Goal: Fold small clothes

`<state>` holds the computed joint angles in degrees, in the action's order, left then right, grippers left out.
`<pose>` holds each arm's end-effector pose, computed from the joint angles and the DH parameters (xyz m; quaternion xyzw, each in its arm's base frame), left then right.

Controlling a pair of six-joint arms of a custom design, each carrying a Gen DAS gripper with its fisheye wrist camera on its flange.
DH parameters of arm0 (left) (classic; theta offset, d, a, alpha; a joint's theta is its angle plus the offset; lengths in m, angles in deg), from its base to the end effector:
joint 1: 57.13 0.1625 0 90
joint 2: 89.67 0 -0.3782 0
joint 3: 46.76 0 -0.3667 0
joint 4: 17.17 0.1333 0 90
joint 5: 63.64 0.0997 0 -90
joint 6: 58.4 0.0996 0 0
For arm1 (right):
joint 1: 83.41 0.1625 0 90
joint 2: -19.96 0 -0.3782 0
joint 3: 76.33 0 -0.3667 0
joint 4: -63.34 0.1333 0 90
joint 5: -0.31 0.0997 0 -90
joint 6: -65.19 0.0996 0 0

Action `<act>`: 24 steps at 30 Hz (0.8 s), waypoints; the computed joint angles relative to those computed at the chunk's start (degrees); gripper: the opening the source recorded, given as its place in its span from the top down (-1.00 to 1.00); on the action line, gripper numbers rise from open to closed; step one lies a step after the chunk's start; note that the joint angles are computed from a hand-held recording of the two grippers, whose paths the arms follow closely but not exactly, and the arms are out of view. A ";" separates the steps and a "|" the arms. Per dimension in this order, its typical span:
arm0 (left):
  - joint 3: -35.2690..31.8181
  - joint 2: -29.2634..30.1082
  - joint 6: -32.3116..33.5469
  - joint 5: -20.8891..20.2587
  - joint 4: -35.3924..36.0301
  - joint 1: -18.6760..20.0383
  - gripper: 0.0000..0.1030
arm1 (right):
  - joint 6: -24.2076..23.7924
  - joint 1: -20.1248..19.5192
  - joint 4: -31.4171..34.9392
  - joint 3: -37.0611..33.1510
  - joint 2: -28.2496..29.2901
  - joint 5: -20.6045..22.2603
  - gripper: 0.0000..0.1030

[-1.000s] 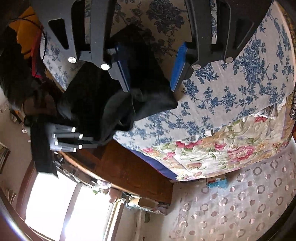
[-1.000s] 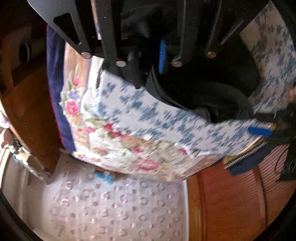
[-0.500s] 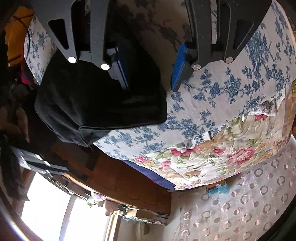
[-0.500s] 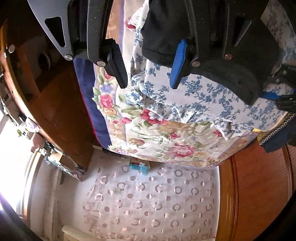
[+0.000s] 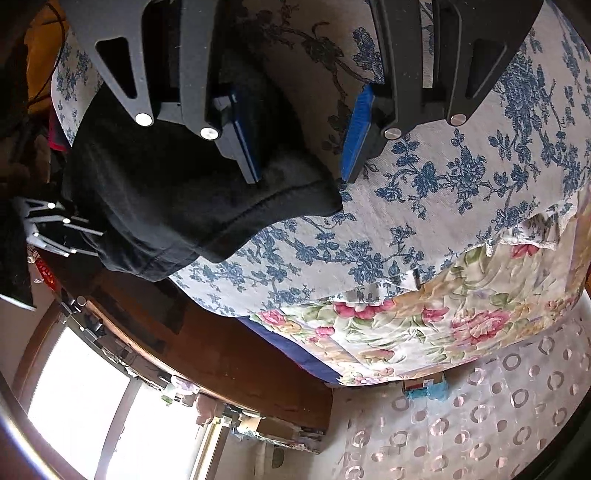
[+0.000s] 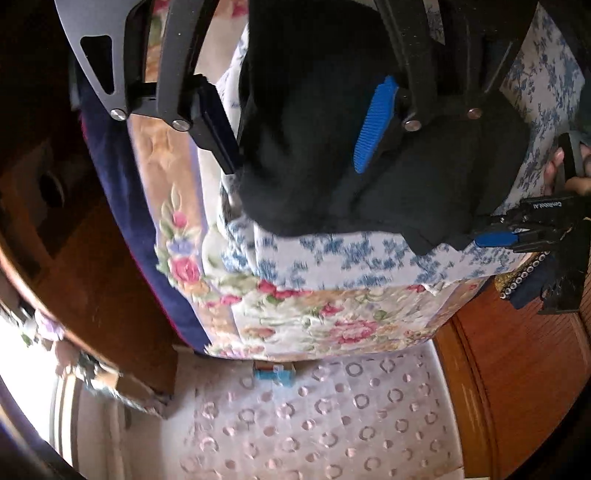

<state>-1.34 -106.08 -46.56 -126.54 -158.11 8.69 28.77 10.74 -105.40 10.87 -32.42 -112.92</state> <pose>-0.1684 -0.8113 0.0465 0.2527 0.9214 -0.2086 0.2088 0.1421 -0.6587 0.2559 0.2443 -0.8782 0.3000 0.2812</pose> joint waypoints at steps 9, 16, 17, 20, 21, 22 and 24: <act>3.35 -1.97 -0.99 -2.13 1.45 0.65 -0.35 | 6.37 -1.25 3.86 -1.01 0.25 1.12 -0.36; 3.00 -1.17 -1.85 -2.87 -0.97 0.81 -0.36 | 7.51 -2.50 4.59 -1.20 0.56 3.85 -0.30; 2.92 -1.01 -1.63 -3.03 -1.28 0.82 -0.36 | 7.16 -2.54 4.66 -1.08 0.43 4.13 -0.22; 3.14 -0.88 -1.21 -4.05 -2.24 0.94 -0.25 | 6.07 -1.83 2.94 -0.44 1.07 3.36 -0.02; 3.19 -0.91 -1.10 -4.50 -2.25 0.99 -0.21 | 5.68 -1.73 2.87 -0.36 1.19 3.22 0.02; 3.09 -0.94 -0.99 -5.41 -1.93 1.11 -0.07 | 5.39 -1.68 2.75 -0.24 1.16 3.27 0.12; 2.24 -0.76 -1.45 -7.21 -0.47 1.39 0.13 | 5.17 -1.80 3.33 -0.14 1.06 4.07 0.26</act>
